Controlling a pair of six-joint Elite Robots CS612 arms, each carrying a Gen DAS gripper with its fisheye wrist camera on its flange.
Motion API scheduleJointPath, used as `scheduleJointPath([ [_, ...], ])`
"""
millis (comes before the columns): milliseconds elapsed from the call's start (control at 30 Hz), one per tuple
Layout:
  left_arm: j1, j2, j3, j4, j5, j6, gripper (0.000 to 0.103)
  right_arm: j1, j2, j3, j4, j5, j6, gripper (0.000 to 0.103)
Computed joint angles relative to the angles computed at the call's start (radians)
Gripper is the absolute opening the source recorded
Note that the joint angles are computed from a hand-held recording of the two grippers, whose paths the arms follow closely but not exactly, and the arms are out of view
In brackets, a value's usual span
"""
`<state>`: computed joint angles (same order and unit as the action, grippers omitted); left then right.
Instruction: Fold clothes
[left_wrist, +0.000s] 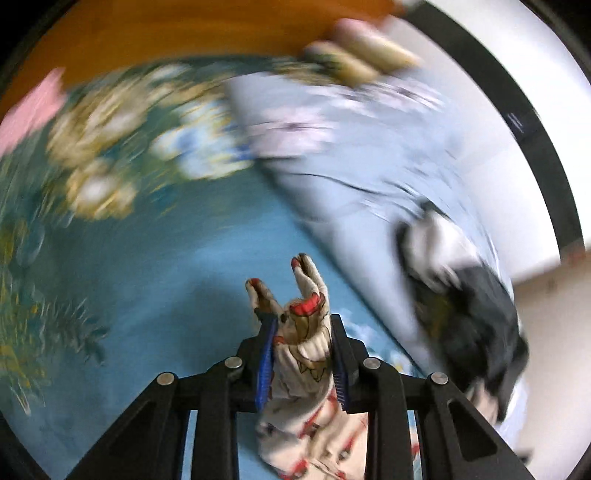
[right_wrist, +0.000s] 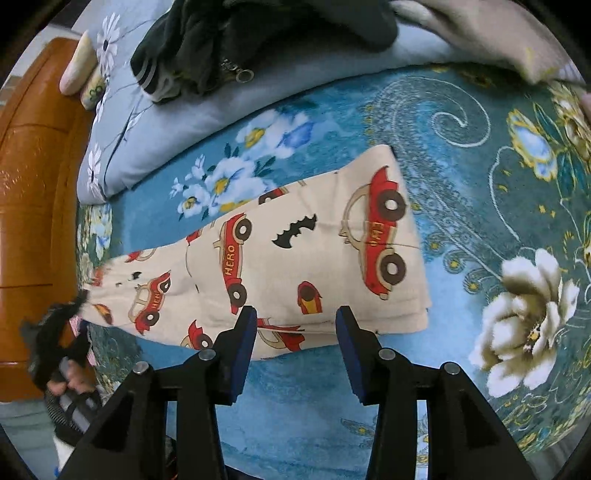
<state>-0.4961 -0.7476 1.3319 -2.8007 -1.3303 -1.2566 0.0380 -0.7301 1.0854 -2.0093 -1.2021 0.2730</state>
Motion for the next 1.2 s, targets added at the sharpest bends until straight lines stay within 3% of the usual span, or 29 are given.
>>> scheduleJointPath([
  [133, -0.038, 0.057, -0.160, 0.065, -0.023, 0.172, 0.029, -0.023, -0.024, 0.050, -0.036, 0.027, 0.031, 0.046],
  [300, -0.079, 0.167, -0.372, 0.156, -0.140, 0.288, 0.029, -0.055, -0.052, 0.105, -0.068, 0.038, 0.057, 0.046],
  [500, -0.125, 0.320, -0.646, 0.428, -0.223, 0.395, 0.029, -0.103, -0.091, 0.181, -0.103, 0.031, 0.093, 0.046],
  [633, -0.141, 0.380, -0.751, 0.579, -0.248, 0.423, 0.029, -0.129, -0.109, 0.216, -0.108, 0.019, 0.102, 0.046],
  [733, -0.146, 0.392, -0.773, 0.615, -0.262, 0.419, 0.032, -0.146, -0.119, 0.237, -0.108, 0.014, 0.104, 0.046],
  [900, -0.142, 0.390, -0.757, 0.594, -0.338, 0.372, 0.055, -0.161, -0.122, 0.248, -0.097, 0.022, 0.088, 0.046],
  [967, -0.140, 0.371, -0.719, 0.560, -0.357, 0.351, 0.057, -0.161, -0.118, 0.240, -0.090, 0.030, 0.072, 0.046],
  [1067, -0.136, 0.313, -0.616, 0.473, -0.356, 0.317, 0.057, -0.157, -0.103, 0.214, -0.077, 0.049, 0.038, 0.046],
  [1200, -0.135, 0.203, -0.438, 0.403, -0.223, 0.225, 0.062, -0.149, -0.069, 0.154, -0.050, 0.097, -0.028, 0.046],
])
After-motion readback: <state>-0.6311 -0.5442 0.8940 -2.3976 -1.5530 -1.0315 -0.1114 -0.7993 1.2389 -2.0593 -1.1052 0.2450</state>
